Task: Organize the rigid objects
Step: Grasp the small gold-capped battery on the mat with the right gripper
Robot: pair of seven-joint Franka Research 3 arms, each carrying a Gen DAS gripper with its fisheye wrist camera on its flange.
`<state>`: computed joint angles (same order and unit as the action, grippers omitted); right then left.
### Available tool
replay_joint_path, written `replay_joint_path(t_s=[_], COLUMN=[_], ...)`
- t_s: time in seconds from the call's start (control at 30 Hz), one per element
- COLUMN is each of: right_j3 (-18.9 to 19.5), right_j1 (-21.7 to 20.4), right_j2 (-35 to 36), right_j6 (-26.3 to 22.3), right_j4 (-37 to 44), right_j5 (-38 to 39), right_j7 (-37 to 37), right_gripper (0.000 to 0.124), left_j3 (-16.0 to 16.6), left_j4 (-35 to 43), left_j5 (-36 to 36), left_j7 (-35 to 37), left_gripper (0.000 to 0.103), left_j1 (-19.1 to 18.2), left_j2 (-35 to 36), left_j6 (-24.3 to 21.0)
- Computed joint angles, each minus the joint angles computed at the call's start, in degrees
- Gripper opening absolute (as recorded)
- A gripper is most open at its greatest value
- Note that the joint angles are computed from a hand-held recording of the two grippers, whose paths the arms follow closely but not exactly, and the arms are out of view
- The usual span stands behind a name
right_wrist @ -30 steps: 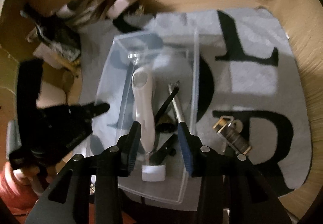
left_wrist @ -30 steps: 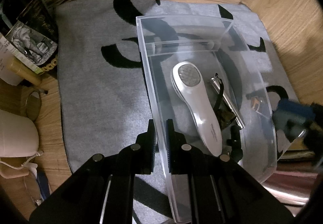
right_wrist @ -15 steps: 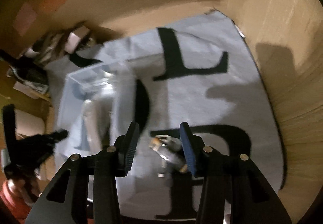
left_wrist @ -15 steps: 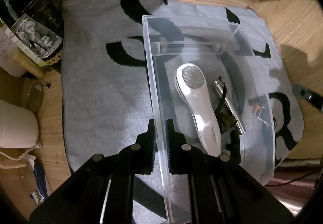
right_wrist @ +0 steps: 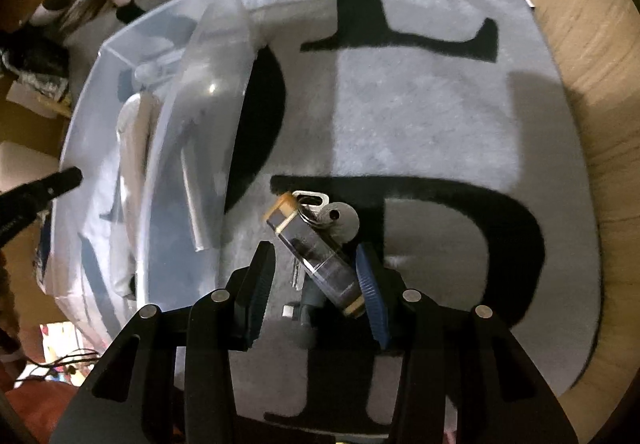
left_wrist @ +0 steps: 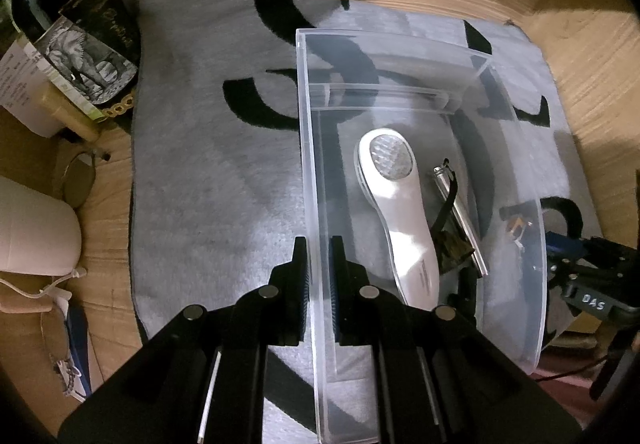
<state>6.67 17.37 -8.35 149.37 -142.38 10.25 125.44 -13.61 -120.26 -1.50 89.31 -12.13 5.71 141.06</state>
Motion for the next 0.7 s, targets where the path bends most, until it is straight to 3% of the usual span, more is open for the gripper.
replay_joint_path(t_s=[0.27, 0.53, 0.6, 0.7], right_j3=[-0.43, -0.04, -0.36, -0.1], right_j1=[0.28, -0.18, -0.12, -0.6], right_j2=[2.88, 1.38, 0.98, -0.72], right_j6=[0.23, 1.97, 2.56, 3.16], right_j4=[1.3, -0.43, -0.88, -2.06], right_j5=[0.33, -2.2, -0.92, -1.22], right_j7=[-2.45, 2.24, 1.72, 3.33], right_gripper=[0.037, 0.026, 0.016, 0.011], left_j3=[-0.02, -0.05, -0.07, -0.06], left_j4=[0.27, 0.29, 0.32, 0.33], left_j5=[0.93, 0.76, 0.51, 0.2], left_j7=[-1.96, -2.07, -1.65, -0.94], left_gripper=[0.008, 0.008, 0.008, 0.008], left_j1=[-0.17, -0.04, 0.04, 0.17], left_j2=[0.28, 0.35, 0.36, 0.37], left_j6=[-0.12, -0.08, -0.12, -0.1])
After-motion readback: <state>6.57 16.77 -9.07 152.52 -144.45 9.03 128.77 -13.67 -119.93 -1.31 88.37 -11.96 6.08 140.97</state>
